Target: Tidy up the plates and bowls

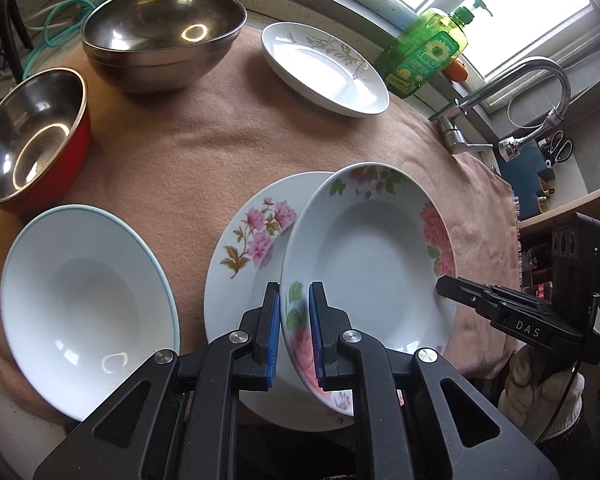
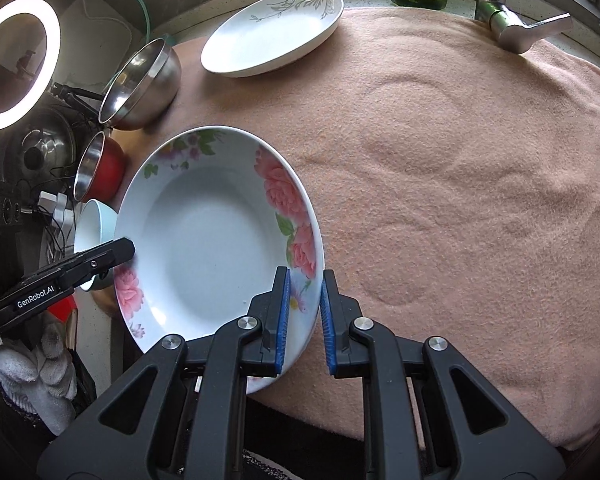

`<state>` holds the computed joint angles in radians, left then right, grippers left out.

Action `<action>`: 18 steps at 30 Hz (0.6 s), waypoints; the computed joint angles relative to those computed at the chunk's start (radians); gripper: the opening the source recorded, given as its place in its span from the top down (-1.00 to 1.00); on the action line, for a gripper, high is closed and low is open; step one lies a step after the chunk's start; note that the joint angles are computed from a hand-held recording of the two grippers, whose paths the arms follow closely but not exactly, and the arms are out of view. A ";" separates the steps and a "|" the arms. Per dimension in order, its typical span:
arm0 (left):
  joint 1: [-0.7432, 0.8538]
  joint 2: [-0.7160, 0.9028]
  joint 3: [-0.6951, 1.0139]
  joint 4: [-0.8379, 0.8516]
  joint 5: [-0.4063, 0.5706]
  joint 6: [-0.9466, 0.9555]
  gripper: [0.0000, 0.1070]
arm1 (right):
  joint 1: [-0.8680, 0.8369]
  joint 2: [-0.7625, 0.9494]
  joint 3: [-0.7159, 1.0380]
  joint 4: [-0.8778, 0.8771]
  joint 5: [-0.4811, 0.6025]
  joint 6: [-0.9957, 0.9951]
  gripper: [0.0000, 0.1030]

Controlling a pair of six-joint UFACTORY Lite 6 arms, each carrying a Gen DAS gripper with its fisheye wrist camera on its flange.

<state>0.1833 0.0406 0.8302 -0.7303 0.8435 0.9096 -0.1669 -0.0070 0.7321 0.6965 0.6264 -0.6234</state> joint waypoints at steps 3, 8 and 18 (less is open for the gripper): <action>0.015 -0.012 -0.026 0.006 -0.002 0.002 0.78 | 0.015 0.022 0.011 -0.006 -0.008 -0.002 0.71; 0.028 -0.021 -0.058 0.011 -0.015 0.003 0.78 | 0.042 0.057 0.038 -0.023 -0.023 0.006 0.70; 0.056 -0.028 -0.085 0.023 -0.024 -0.001 0.78 | 0.107 0.061 0.051 -0.095 -0.060 0.061 0.68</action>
<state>0.2390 0.0128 0.7449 -0.7076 0.8192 0.9084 -0.0598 0.0539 0.7833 0.6016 0.5668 -0.5628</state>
